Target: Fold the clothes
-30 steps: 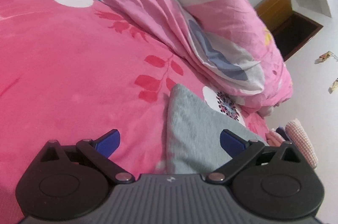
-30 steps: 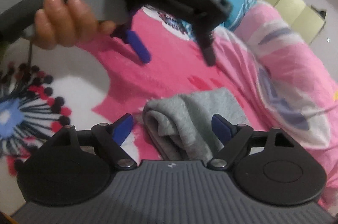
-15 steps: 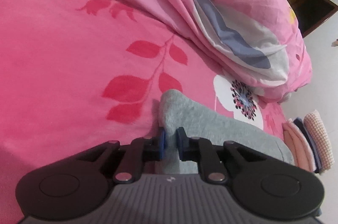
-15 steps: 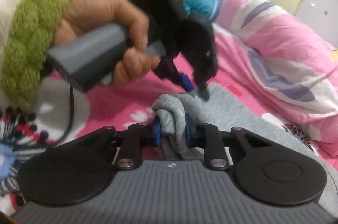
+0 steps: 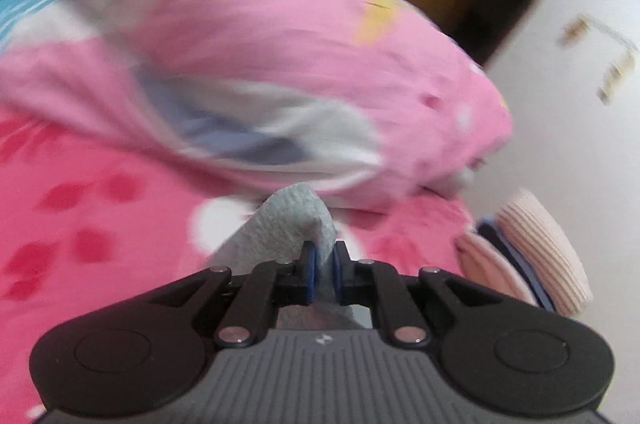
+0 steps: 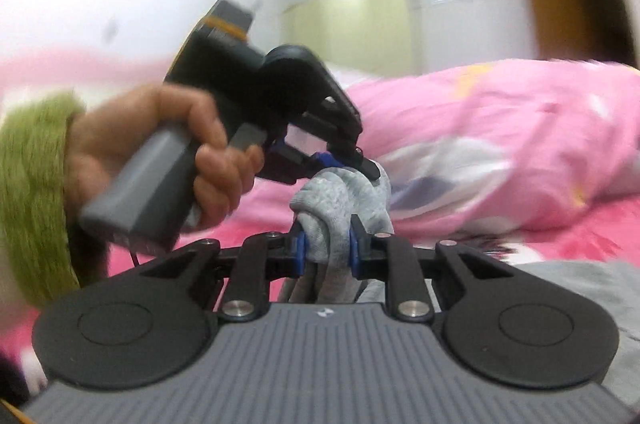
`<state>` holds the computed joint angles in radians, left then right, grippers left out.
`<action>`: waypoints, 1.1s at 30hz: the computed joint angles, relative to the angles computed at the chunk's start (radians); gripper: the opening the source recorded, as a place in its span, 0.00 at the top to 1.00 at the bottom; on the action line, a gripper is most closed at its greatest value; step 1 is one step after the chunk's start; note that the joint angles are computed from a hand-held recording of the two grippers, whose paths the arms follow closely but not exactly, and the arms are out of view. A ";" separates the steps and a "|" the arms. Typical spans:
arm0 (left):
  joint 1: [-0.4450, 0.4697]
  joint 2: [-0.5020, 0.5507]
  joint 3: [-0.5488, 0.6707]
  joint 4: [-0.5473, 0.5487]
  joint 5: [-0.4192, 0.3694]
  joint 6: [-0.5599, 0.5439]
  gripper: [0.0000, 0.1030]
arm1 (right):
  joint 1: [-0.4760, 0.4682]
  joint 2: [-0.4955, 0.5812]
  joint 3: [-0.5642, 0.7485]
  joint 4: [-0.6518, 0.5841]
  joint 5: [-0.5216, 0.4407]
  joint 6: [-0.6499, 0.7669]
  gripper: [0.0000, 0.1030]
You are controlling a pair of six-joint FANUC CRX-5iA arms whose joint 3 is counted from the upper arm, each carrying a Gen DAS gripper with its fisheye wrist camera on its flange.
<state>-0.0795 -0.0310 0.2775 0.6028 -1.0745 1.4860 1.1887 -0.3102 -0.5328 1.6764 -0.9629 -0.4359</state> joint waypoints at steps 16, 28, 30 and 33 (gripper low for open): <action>-0.377 0.264 0.232 -0.139 -0.033 -0.047 0.45 | -0.071 -0.440 -0.466 -0.100 -0.160 -0.794 0.83; -0.064 -0.099 -0.193 -0.081 -0.034 -0.117 0.27 | -0.103 -0.522 -0.519 -0.076 -0.090 -0.921 0.82; -0.029 -0.097 -0.259 0.009 -0.076 -0.132 0.27 | -0.002 -0.544 -0.491 -0.157 -0.176 -0.802 0.75; 0.005 -0.107 -0.380 0.168 -0.096 -0.183 0.27 | 0.175 -0.591 -0.439 -0.224 -0.379 -0.613 0.64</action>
